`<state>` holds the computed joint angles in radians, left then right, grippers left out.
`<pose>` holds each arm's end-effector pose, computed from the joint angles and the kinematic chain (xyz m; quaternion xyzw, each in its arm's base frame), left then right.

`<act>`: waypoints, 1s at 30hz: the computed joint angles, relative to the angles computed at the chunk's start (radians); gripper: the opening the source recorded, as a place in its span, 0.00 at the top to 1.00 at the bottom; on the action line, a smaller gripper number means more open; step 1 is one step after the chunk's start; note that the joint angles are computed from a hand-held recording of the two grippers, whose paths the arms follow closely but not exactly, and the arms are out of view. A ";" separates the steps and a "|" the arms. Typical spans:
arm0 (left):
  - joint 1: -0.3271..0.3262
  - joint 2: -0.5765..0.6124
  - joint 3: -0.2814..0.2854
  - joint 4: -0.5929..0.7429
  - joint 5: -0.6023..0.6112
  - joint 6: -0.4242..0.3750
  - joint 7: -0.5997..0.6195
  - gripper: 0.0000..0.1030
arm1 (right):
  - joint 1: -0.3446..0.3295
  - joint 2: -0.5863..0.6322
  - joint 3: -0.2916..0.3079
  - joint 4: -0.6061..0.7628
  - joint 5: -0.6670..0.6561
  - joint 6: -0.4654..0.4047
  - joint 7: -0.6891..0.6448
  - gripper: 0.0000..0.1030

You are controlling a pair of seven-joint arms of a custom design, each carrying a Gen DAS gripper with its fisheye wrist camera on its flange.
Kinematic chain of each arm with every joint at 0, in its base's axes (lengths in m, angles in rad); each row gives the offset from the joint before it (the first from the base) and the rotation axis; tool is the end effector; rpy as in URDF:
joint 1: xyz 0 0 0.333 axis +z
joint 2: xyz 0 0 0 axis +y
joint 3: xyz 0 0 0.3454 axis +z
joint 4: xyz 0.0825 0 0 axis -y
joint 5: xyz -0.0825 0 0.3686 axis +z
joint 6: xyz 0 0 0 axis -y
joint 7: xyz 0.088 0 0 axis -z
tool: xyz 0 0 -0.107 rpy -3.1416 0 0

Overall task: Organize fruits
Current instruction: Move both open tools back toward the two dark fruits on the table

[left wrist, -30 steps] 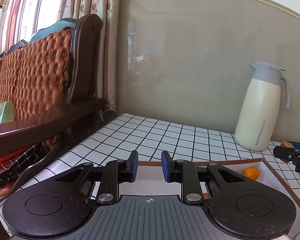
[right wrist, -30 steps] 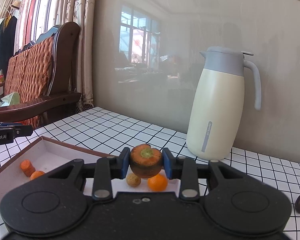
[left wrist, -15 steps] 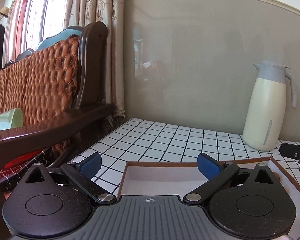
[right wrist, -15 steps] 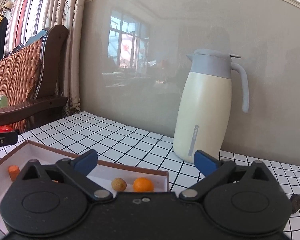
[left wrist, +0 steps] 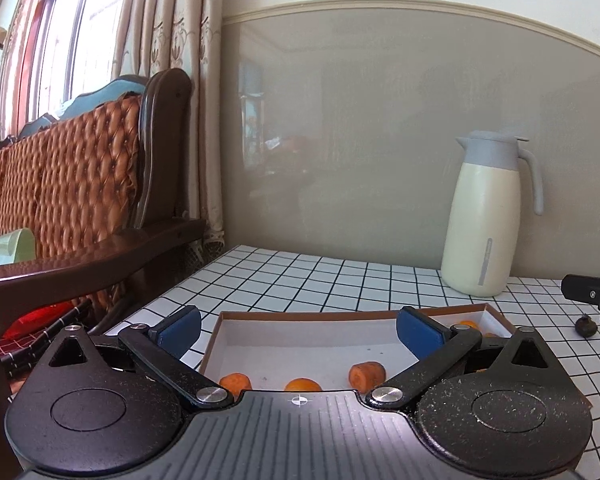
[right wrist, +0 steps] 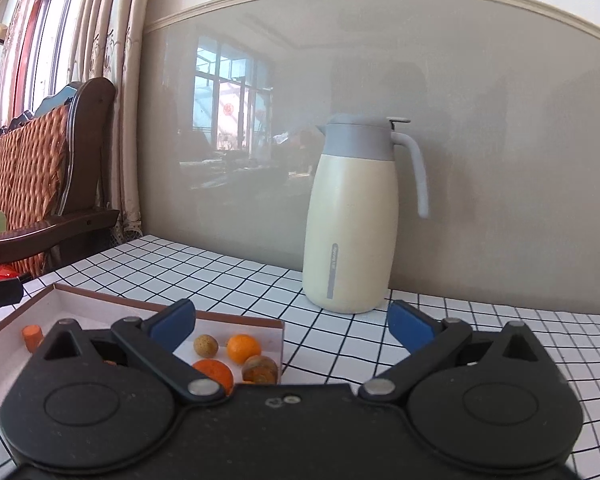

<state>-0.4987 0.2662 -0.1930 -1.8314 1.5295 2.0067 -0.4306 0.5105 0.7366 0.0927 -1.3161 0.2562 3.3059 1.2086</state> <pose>0.5352 -0.3513 0.4654 -0.6896 0.4106 -0.2960 0.5179 0.6767 0.3999 0.4826 -0.7203 0.3736 -0.2985 0.5024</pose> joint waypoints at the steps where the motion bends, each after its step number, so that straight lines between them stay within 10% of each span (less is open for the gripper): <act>1: -0.010 0.006 -0.005 0.007 -0.001 -0.014 0.006 0.00 | 0.007 -0.018 -0.012 -0.036 0.004 0.032 -0.001 0.06; 5: -0.057 0.025 -0.016 0.029 0.021 -0.065 -0.005 0.00 | 0.088 -0.088 -0.128 -0.154 0.076 0.093 -0.007 0.06; 10: -0.121 0.081 -0.022 0.099 0.018 -0.139 0.059 0.00 | 0.002 -0.192 -0.041 -0.305 0.059 0.050 -0.033 0.06; 18: -0.186 0.142 -0.001 0.197 0.056 -0.058 0.080 0.00 | -0.118 -0.294 0.050 -0.481 -0.006 0.105 -0.057 0.06; 25: -0.213 0.247 0.050 0.348 0.063 0.098 0.132 0.00 | -0.011 -0.328 -0.143 -0.535 0.109 0.079 -0.062 0.06; 30: -0.233 0.321 0.086 0.460 0.012 0.200 0.208 0.00 | -0.131 -0.346 -0.065 -0.578 0.090 0.117 -0.015 0.06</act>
<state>-0.7318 0.5867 -0.1066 -1.3712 1.5415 2.2068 -0.2230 0.3799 0.3902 0.0281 -1.8937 0.3463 3.4225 1.1933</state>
